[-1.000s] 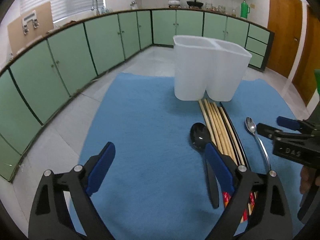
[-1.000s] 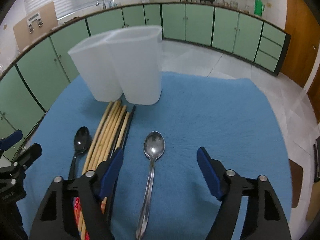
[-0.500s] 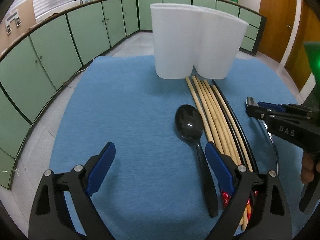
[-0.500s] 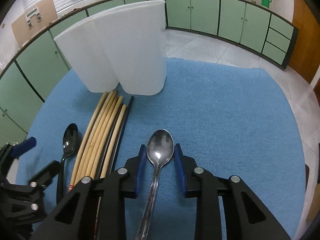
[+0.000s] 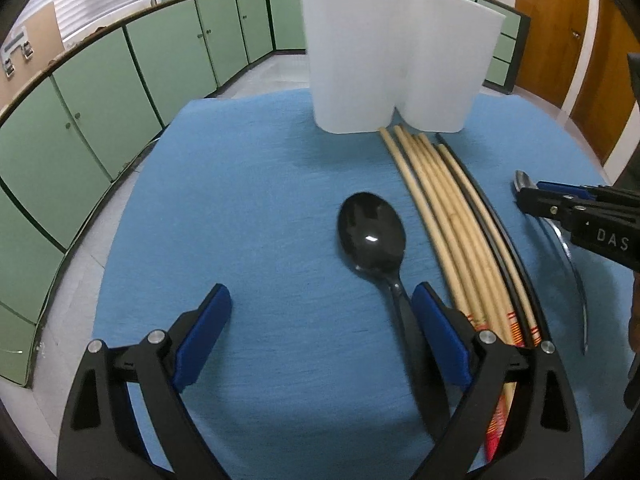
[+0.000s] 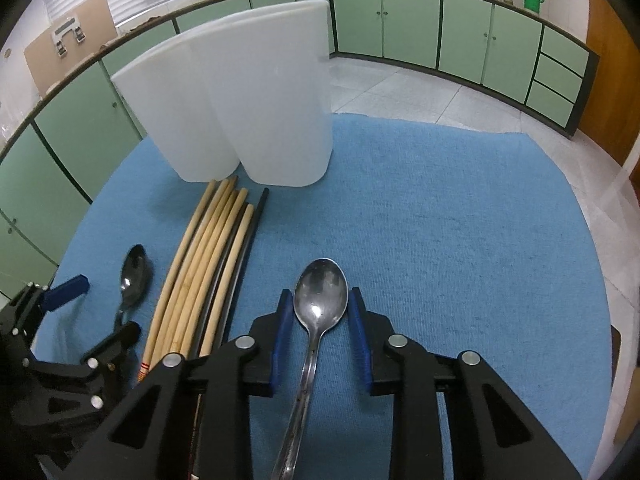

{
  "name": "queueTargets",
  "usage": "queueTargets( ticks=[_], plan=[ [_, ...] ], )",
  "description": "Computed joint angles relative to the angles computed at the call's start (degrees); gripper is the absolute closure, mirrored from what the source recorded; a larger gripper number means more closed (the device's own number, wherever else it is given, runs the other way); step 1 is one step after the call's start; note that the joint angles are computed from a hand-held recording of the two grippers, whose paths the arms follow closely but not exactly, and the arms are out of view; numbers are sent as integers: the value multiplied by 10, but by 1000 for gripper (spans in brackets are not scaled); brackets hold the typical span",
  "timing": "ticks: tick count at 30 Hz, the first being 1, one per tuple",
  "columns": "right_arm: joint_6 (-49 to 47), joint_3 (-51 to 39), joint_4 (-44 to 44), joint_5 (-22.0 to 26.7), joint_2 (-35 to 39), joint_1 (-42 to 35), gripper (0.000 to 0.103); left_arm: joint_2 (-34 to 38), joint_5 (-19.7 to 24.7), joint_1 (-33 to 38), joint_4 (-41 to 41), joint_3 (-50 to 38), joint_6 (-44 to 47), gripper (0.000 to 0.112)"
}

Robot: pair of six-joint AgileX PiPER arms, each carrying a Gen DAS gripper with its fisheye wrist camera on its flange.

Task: Organize utensils
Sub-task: 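Lower the right gripper onto the silver spoon and close on its handle, then close the left gripper on the black spoon while the right gripper holds the silver spoon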

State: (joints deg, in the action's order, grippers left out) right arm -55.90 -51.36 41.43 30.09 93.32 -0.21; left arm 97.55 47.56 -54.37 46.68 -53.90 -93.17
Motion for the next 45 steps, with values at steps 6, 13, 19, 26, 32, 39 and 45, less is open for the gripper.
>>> queueTargets(
  ticks=[6,13,19,26,32,39,45],
  plan=[
    [27,2,-27,-13,-4,19,72,-15,-14,8,-18,2,13,23],
    [74,-27,-54,3,4,30,58,-4,8,41,-29,-33,33,23],
    [131,-61,-97,16,25,44,58,16,4,75,-65,-67,80,31],
    [150,-75,-119,17,44,50,75,19,-57,99,-96,-77,130,75],
    [88,-72,-67,39,40,23,75,6,-91,88,-65,-65,118,79],
    [37,-44,-23,31,28,13,75,-7,-76,41,7,-63,76,81],
    [-70,-30,76,31,0,-14,75,-46,-83,10,83,-41,-3,112]
  ],
)
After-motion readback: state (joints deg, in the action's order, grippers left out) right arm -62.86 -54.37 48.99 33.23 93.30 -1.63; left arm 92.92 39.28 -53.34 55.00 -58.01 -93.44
